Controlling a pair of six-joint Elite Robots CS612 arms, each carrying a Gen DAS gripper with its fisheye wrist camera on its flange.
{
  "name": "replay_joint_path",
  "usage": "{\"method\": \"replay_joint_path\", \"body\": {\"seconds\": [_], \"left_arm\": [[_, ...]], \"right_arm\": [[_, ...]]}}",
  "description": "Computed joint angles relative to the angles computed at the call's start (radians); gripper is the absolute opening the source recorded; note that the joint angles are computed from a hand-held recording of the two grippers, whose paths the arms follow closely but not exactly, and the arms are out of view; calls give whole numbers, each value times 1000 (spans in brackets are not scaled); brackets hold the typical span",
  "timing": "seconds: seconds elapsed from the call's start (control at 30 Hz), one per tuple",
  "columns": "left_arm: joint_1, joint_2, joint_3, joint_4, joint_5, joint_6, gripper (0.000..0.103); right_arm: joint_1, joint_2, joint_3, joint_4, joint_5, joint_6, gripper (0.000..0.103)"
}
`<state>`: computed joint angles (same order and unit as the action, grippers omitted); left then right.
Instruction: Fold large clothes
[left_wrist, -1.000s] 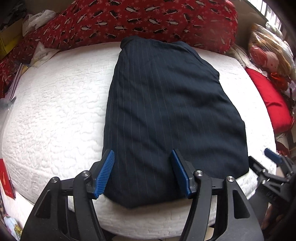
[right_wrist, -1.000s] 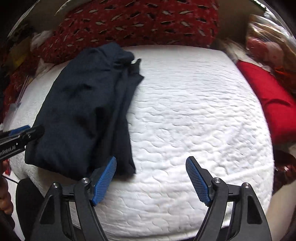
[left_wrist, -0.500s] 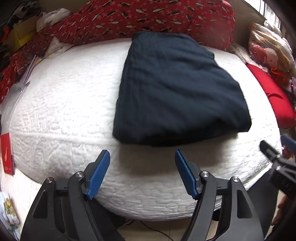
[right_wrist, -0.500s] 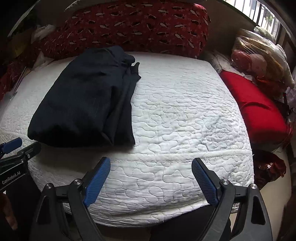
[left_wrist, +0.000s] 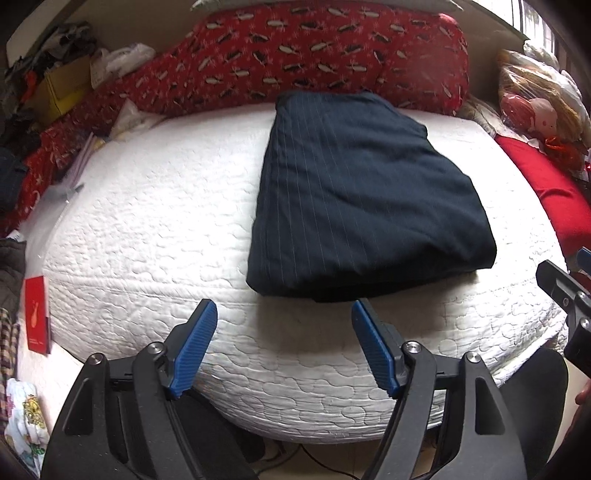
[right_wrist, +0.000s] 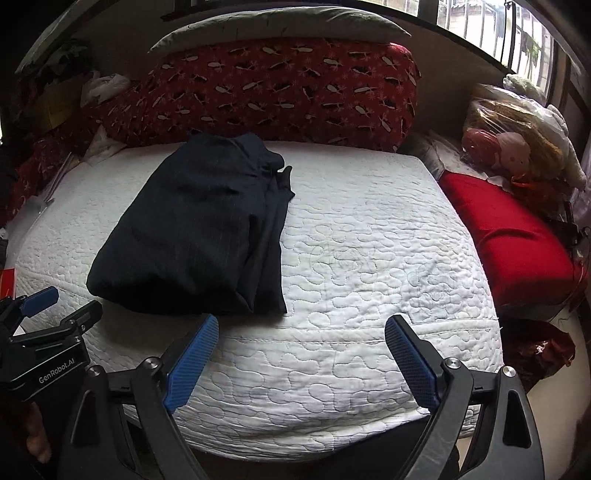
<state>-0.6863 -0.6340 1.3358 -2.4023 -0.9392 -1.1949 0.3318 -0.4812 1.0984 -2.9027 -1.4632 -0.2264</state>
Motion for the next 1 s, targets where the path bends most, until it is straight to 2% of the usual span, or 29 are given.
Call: {"method": "replay_joint_path", "body": {"seconds": [0.13, 0.6, 1.0], "left_arm": [[-5, -1, -8, 17, 25, 9, 77], [-14, 5, -34, -3, -2, 67, 77], [-17, 6, -33, -32, -10, 80, 77]], "right_arm": [[-3, 1, -1, -10, 11, 7, 92], [-21, -3, 14, -33, 26, 78, 92], [-23, -5, 24, -53, 19, 70, 92]]}}
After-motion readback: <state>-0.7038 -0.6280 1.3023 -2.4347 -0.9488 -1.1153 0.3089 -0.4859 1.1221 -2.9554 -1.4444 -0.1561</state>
